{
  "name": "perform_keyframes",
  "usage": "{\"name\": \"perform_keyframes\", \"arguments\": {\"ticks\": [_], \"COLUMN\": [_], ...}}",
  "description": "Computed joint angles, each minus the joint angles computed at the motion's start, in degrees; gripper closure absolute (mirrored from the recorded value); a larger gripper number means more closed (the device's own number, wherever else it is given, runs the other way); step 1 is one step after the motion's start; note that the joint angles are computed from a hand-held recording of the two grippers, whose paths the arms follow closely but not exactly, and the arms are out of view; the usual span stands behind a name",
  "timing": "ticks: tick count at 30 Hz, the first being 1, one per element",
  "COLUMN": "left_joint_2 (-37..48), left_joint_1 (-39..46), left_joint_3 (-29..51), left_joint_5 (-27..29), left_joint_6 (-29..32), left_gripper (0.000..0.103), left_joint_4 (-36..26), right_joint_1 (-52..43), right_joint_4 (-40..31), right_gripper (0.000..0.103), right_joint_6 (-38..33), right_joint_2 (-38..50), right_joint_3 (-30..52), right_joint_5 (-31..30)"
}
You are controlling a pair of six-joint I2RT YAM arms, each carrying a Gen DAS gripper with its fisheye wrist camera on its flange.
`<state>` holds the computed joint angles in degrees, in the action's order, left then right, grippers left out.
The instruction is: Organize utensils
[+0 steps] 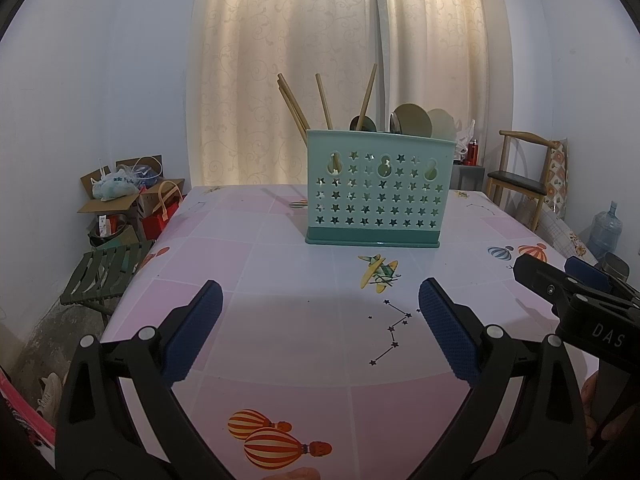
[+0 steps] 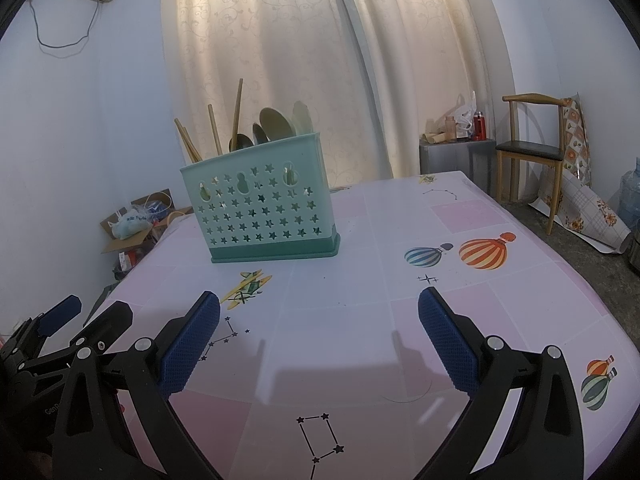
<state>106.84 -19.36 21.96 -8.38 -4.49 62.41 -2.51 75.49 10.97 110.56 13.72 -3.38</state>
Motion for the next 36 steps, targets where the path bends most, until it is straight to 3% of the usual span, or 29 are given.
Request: {"name": "perform_keyframes", "arguments": {"ticks": [36], "left_joint_2": [-0.14], "left_joint_1": [0.41], "left_joint_3": [0.02], "left_joint_5": [0.43], "left_joint_6": [0.18], "left_gripper": [0.008], "left_joint_4": [-0.24], "right_joint_1": [-0.13], "right_joint_4": [-0.54], "right_gripper": [0.006], "right_joint_6": [-0.01], "right_joint_2": [-0.17], "right_joint_3": [0.32], "right_joint_5": [-0.14]}}
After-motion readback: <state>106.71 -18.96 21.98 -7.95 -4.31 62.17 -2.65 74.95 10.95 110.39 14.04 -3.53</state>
